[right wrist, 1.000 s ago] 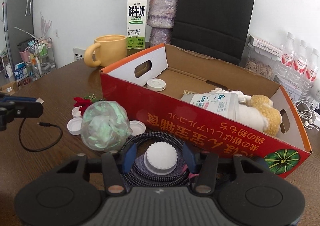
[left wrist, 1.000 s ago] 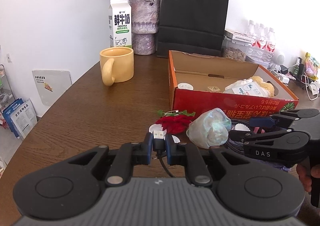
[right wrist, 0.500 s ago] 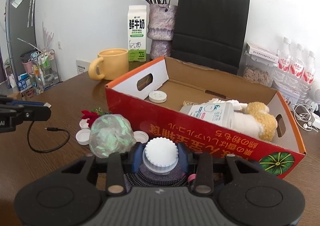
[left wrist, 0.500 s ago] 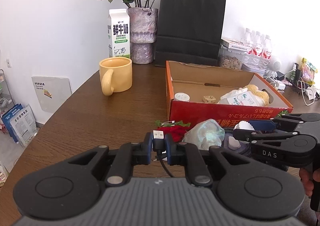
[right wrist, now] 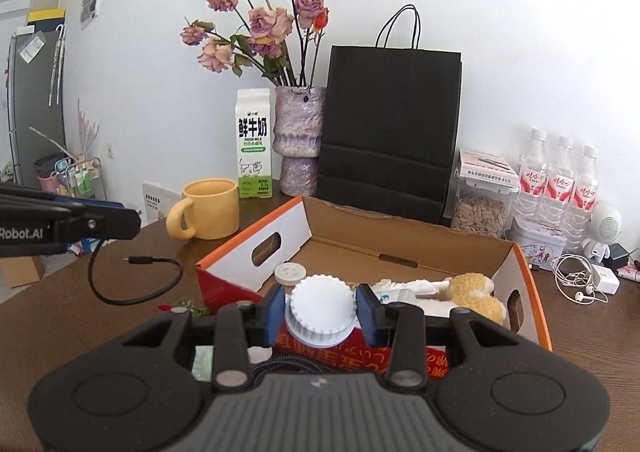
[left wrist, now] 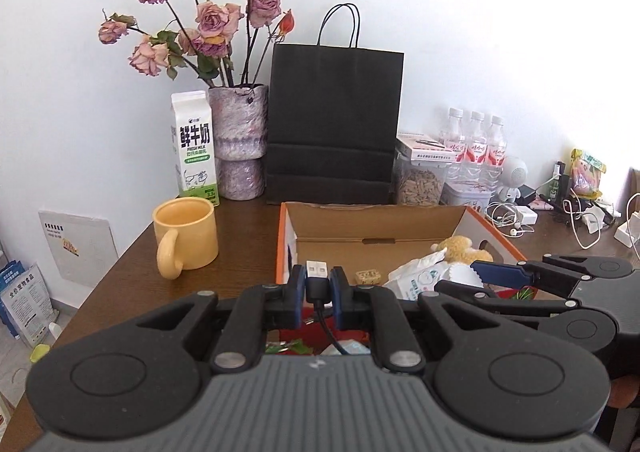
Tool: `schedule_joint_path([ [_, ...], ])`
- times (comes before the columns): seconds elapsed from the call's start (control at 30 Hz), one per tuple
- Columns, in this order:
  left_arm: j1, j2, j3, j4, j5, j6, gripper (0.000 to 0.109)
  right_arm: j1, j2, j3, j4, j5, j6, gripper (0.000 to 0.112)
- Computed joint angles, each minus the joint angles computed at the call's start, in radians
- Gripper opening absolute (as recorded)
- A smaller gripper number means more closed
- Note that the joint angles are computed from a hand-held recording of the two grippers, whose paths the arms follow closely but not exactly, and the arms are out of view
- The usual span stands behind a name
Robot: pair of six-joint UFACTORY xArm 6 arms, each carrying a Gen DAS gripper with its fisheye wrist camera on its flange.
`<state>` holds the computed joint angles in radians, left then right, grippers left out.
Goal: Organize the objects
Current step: 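Carry the USB cable into the box with left gripper while right carries the knob device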
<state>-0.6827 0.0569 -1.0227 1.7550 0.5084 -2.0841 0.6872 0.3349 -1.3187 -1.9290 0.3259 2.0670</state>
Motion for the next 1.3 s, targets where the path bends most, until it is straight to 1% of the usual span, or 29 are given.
schedule_joint_path([
  [0.27, 0.026, 0.158, -0.184, 0.008, -0.05, 0.0, 0.014, -0.05, 0.022, -0.038, -0.11, 0.006, 0.124, 0.037],
  [0.43, 0.049, 0.272, -0.313, 0.008, -0.087, 0.001, 0.014, -0.094, 0.066, -0.092, -0.16, -0.027, 0.169, 0.037],
  [0.57, 0.065, 0.363, -0.421, 0.003, -0.118, 0.002, 0.014, -0.125, 0.102, -0.135, -0.168, -0.049, 0.162, 0.037],
  [0.7, 0.081, 0.432, -0.5, 0.023, -0.13, -0.047, 0.014, -0.156, 0.144, -0.185, -0.181, -0.082, 0.168, 0.037],
  [0.73, 0.086, 0.45, -0.519, 0.023, -0.134, -0.055, 0.014, -0.163, 0.156, -0.2, -0.18, -0.092, 0.166, 0.037],
  [0.8, 0.096, 0.485, -0.557, -0.035, -0.148, 0.011, 0.014, -0.175, 0.179, -0.227, -0.172, -0.111, 0.152, 0.037],
  [0.93, 0.112, 0.52, -0.59, -0.092, -0.164, 0.077, 0.014, -0.188, 0.224, -0.276, -0.112, -0.129, 0.079, 0.037],
  [1.1, 0.119, 0.537, -0.602, -0.141, -0.173, 0.131, 0.015, -0.189, 0.245, -0.282, -0.014, -0.125, -0.026, 0.038],
  [1.13, 0.118, 0.537, -0.602, -0.141, -0.169, 0.133, 0.02, -0.188, 0.243, -0.278, -0.001, -0.12, -0.038, 0.038],
  [1.17, 0.118, 0.537, -0.601, -0.144, -0.17, 0.138, 0.039, -0.188, 0.242, -0.275, 0.01, -0.117, -0.048, 0.038],
  [1.2, 0.118, 0.539, -0.602, -0.159, -0.168, 0.147, 0.056, -0.187, 0.239, -0.27, 0.021, -0.113, -0.057, 0.045],
  [1.23, 0.117, 0.539, -0.601, -0.174, -0.157, 0.153, 0.089, -0.187, 0.236, -0.264, 0.04, -0.109, -0.075, 0.065],
  [1.27, 0.11, 0.539, -0.601, -0.196, -0.127, 0.165, 0.103, -0.183, 0.232, -0.256, 0.059, -0.094, -0.092, 0.078],
  [1.3, 0.102, 0.539, -0.6, -0.205, -0.091, 0.169, 0.103, -0.177, 0.227, -0.247, 0.074, -0.068, -0.107, 0.099],
])
